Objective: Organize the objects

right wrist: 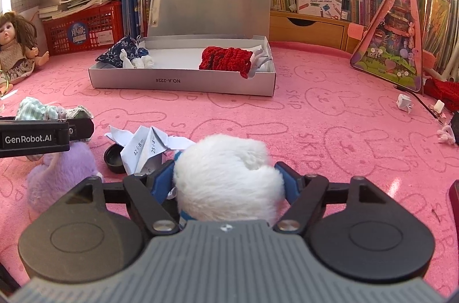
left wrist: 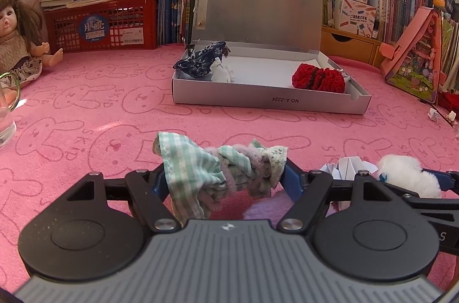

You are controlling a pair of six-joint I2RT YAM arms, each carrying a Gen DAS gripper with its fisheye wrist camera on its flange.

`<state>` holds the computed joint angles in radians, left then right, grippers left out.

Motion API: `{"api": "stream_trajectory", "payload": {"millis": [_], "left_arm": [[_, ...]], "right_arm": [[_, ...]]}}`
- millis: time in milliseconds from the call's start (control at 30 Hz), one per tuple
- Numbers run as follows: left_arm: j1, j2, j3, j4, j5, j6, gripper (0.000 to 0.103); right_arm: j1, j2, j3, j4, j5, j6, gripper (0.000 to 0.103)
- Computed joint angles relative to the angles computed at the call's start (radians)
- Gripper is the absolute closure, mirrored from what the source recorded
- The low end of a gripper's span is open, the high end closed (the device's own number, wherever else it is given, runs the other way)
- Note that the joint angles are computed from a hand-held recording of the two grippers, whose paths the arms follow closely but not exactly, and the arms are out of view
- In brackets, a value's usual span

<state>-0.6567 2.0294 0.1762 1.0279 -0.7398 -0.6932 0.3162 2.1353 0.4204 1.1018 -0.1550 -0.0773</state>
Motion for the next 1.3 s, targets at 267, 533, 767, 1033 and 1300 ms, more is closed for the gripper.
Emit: {"api": "stream_trajectory", "payload": {"millis": [267,533,767,1033,1300], "left_arm": [[0.000,-0.028,-0.015,0.011,-0.015,0.028,0.025],[-0.006,-0.058,-0.027,0.018,-0.029,0.054,0.025],[0.017,-0.100,-0.035,0.030,-0.009,0.119,0.025],[0.096,-0.184,-0.042,0.028,0.061,0.215,0.025],[0.179,-0.233,-0.027,-0.002,0.138,0.254,0.025]], "right_arm": [[-0.002,-0.051,-0.015,-0.018,-0.005,0.023,0.036],[-0.003,-0.100,-0.020,-0.042,-0.019,0.025,0.037],[-0.006,-0.154,-0.008,-0.091,-0.025,0.036,0.037],[-0.010,-0.202,0.038,-0.162,-0.028,0.043,0.040],[-0.010,-0.215,0.120,-0.257,-0.021,0.051,0.048]]}}
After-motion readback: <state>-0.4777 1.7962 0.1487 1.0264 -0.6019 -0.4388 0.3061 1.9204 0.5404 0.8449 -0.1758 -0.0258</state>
